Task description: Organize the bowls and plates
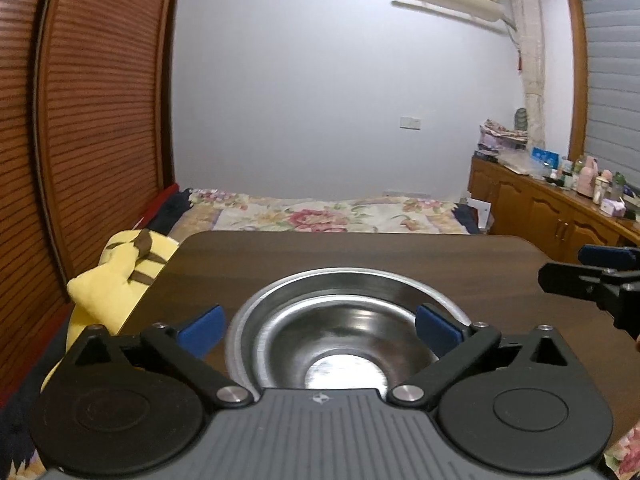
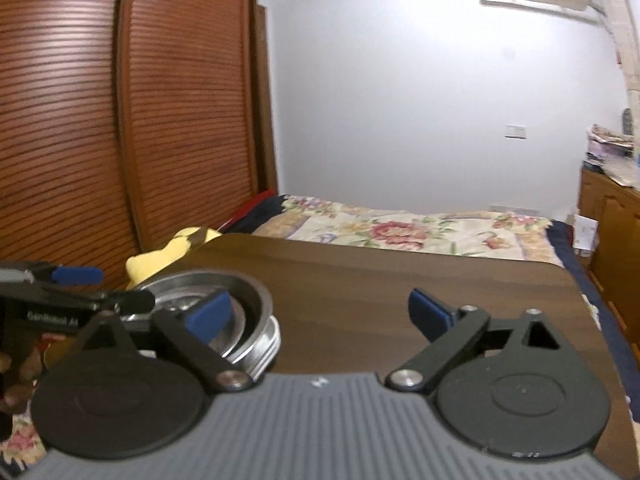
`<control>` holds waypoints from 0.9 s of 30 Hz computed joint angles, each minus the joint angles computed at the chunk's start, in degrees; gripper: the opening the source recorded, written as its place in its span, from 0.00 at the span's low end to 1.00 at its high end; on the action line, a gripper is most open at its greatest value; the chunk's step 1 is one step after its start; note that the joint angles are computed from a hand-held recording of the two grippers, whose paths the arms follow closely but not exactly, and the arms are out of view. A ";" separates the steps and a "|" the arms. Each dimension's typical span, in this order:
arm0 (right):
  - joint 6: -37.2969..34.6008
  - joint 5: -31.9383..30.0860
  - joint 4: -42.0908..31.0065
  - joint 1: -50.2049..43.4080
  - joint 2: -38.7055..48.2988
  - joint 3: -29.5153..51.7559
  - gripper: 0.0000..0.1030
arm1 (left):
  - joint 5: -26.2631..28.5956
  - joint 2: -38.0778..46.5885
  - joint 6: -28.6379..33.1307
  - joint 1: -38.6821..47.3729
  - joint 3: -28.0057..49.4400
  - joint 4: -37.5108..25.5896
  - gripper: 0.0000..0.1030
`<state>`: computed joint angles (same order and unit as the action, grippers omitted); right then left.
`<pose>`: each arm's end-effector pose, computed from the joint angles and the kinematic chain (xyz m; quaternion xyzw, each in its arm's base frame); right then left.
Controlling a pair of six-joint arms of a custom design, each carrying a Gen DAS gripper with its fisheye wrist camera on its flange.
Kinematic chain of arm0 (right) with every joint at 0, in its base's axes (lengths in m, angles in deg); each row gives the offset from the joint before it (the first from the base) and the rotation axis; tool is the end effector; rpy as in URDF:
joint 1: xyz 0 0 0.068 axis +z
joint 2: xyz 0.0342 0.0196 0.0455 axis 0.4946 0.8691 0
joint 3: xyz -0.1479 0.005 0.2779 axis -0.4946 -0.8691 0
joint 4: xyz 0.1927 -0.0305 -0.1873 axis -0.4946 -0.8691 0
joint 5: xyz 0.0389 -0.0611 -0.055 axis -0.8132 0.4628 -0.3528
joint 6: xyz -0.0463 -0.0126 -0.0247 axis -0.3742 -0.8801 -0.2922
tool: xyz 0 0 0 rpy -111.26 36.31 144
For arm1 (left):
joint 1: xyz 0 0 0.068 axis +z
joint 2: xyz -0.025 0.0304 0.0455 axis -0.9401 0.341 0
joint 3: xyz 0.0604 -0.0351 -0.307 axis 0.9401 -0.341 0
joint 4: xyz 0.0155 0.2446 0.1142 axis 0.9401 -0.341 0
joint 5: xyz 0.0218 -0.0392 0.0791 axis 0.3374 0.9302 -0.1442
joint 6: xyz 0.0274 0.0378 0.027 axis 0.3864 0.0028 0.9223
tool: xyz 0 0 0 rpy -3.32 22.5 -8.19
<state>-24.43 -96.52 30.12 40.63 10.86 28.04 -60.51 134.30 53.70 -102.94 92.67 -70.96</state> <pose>0.2643 0.0665 0.2461 -0.2504 0.7796 0.1925 0.5408 0.1365 -0.0612 0.2138 -0.0898 0.8310 0.0437 0.5472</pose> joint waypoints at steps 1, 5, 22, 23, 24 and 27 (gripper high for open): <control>0.43 0.23 -0.16 -0.38 -0.83 -0.41 0.96 | -1.78 0.54 -0.83 -2.12 0.52 -0.71 1.00; 1.07 2.60 0.62 -0.97 -4.22 -2.92 1.00 | -7.22 2.95 -5.17 -10.12 2.19 -3.57 1.00; 3.93 9.23 0.44 -0.87 -10.45 -7.33 1.00 | -18.98 10.02 -18.88 -23.68 7.56 -15.72 1.00; 3.98 9.35 0.55 -0.81 -10.58 -7.61 1.00 | -19.16 10.15 -19.56 -24.07 7.73 -16.35 1.00; 3.99 9.45 0.69 -0.73 -10.69 -7.95 1.00 | -19.10 10.19 -20.23 -24.45 7.70 -16.83 1.00; 3.91 9.99 0.94 -0.50 -10.66 -8.61 1.00 | -19.88 11.00 -22.83 -25.79 7.81 -18.66 1.00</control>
<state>-20.52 -86.53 31.06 40.13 0.20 19.43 -80.39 145.30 30.87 -128.73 100.48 -89.62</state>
